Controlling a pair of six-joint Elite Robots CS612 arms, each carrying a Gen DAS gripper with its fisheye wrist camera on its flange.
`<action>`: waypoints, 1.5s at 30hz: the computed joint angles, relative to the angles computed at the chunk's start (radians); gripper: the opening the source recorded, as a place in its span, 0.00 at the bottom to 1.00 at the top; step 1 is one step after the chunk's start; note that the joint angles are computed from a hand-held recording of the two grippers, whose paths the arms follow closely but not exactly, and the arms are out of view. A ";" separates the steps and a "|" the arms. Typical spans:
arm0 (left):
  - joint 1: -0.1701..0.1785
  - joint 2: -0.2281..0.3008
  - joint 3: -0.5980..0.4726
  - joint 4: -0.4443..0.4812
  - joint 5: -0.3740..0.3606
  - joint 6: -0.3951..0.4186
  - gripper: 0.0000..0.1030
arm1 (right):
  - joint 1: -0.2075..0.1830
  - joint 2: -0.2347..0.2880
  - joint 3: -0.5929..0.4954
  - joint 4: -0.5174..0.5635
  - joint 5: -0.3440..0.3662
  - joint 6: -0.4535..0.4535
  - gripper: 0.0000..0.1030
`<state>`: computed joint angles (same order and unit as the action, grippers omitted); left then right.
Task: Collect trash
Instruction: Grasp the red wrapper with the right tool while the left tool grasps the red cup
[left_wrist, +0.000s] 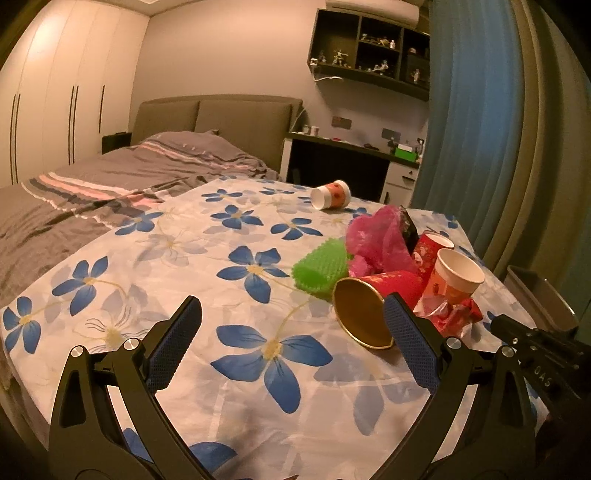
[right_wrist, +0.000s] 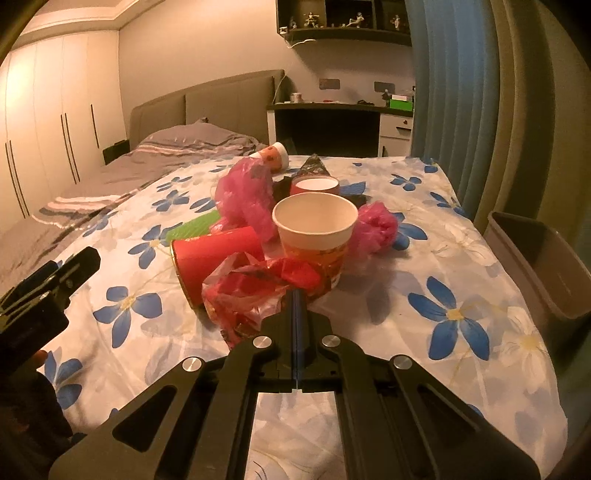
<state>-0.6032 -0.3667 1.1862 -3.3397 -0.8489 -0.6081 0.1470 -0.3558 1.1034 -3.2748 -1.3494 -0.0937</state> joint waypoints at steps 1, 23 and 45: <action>0.000 0.000 0.000 0.002 -0.002 -0.001 0.94 | -0.001 0.000 0.000 -0.001 0.002 0.006 0.07; 0.006 0.004 -0.003 0.012 -0.018 -0.009 0.94 | 0.003 0.039 -0.098 0.193 0.076 -0.002 0.12; 0.047 0.059 -0.166 0.164 -0.358 -0.024 0.54 | -0.044 -0.026 0.065 -0.068 0.098 0.039 0.07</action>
